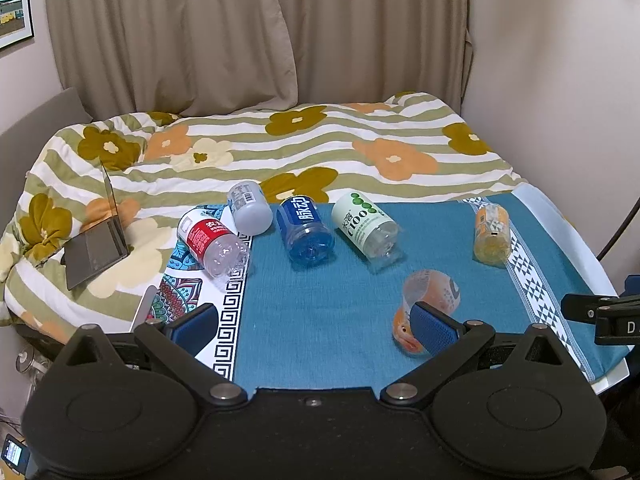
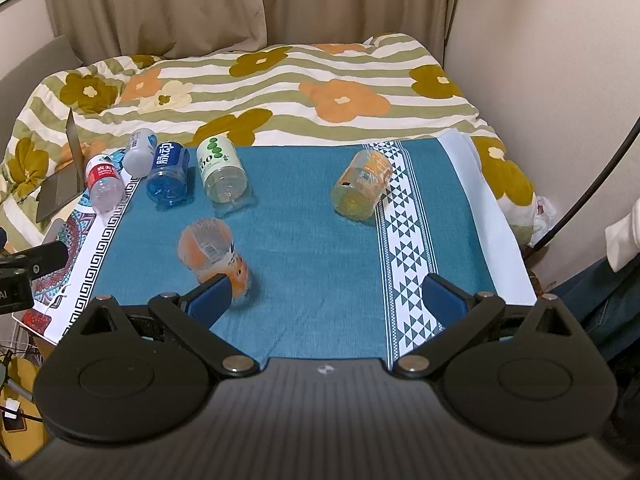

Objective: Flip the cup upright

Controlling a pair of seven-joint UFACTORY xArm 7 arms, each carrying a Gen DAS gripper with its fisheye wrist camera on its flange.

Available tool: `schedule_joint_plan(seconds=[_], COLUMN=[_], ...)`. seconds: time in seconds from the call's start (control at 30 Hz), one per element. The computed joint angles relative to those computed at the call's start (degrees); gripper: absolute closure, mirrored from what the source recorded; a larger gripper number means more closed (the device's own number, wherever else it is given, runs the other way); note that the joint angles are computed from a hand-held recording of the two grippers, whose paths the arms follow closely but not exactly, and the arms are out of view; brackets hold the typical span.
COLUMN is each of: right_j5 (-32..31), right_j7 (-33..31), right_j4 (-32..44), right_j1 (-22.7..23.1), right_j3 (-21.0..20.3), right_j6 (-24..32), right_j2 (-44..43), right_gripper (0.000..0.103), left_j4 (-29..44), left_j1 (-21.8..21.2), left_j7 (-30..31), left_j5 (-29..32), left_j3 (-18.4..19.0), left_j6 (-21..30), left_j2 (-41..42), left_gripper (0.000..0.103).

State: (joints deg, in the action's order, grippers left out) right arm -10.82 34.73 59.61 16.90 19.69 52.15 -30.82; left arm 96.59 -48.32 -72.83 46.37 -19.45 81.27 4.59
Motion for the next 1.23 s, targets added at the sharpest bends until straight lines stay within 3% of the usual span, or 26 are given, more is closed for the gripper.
schedule_joint_plan(seconds=[1.03, 1.23], right_j5=[-0.4, 0.3], right_j7=[0.5, -1.6], right_j4=[0.1, -0.4], right_j1=[0.2, 1.3], right_j3=[0.1, -0.7], right_j6=[-0.2, -2.6], right_j2=[0.4, 1.3], right_gripper=[0.000, 0.000], left_j4=[-0.3, -1.2], left_j1=[-0.1, 0.3], left_j7=[1.6, 1.6], left_j5=[1.4, 2.2], left_j3=[0.1, 0.1], left_j6=[2.2, 1.6], left_j2=[0.2, -0.4], left_gripper=[0.000, 0.000])
